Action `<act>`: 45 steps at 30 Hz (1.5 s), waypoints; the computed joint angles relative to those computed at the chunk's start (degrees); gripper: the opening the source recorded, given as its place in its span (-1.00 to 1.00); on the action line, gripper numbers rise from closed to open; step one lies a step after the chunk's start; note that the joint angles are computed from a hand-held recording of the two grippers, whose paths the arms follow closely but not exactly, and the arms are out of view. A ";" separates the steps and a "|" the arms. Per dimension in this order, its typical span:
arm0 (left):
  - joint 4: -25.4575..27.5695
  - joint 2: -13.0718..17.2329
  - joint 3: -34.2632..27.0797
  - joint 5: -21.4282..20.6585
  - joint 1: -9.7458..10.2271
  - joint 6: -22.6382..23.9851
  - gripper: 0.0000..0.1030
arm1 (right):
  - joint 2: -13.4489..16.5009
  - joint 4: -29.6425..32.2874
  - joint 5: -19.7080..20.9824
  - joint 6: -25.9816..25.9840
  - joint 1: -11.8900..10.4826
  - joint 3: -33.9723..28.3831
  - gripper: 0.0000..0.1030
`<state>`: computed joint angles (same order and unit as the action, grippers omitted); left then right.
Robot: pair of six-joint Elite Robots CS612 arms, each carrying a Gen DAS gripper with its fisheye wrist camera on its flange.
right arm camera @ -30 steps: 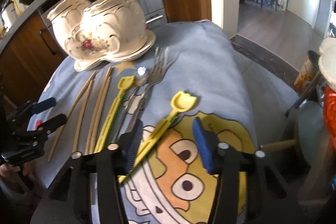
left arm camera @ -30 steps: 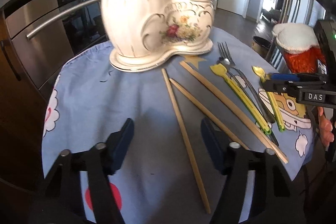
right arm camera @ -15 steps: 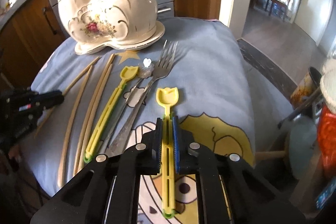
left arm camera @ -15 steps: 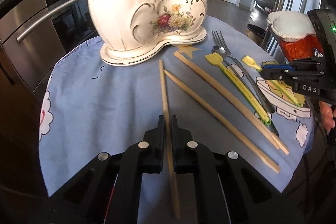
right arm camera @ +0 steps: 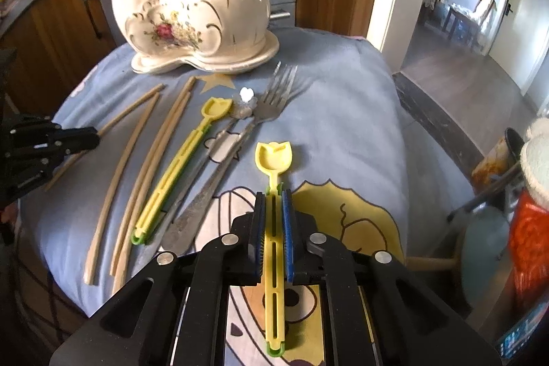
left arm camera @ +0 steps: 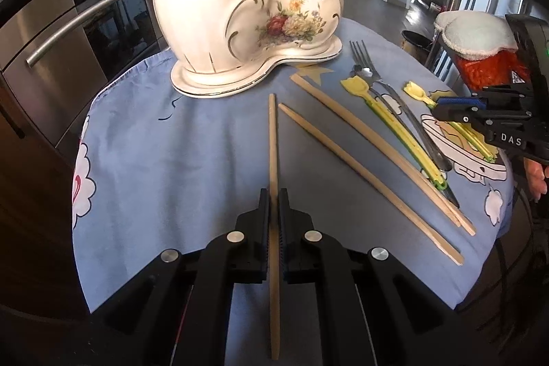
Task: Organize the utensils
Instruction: 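Move chopstick into tall pot with left tool while right tool moves yellow spoon into small pot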
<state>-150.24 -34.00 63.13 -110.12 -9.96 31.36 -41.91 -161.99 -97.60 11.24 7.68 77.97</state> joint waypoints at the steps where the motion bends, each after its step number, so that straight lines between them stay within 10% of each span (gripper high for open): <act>1: -0.36 -0.13 0.15 -0.45 0.12 0.17 -0.91 | -0.16 -1.24 -0.02 0.19 -0.04 0.33 -0.80; 9: -6.64 -1.28 1.30 -7.23 1.77 -0.15 -0.90 | -0.88 -13.89 1.93 -0.72 -0.31 2.20 -0.80; 26: -29.49 5.79 -13.68 -18.63 3.10 -23.11 -0.90 | 5.42 -30.05 8.42 2.56 -1.50 -10.74 -0.80; 45: -21.76 27.06 -53.07 -17.59 0.96 -40.87 -0.90 | 17.67 -28.11 7.19 11.32 -2.08 -31.12 -0.80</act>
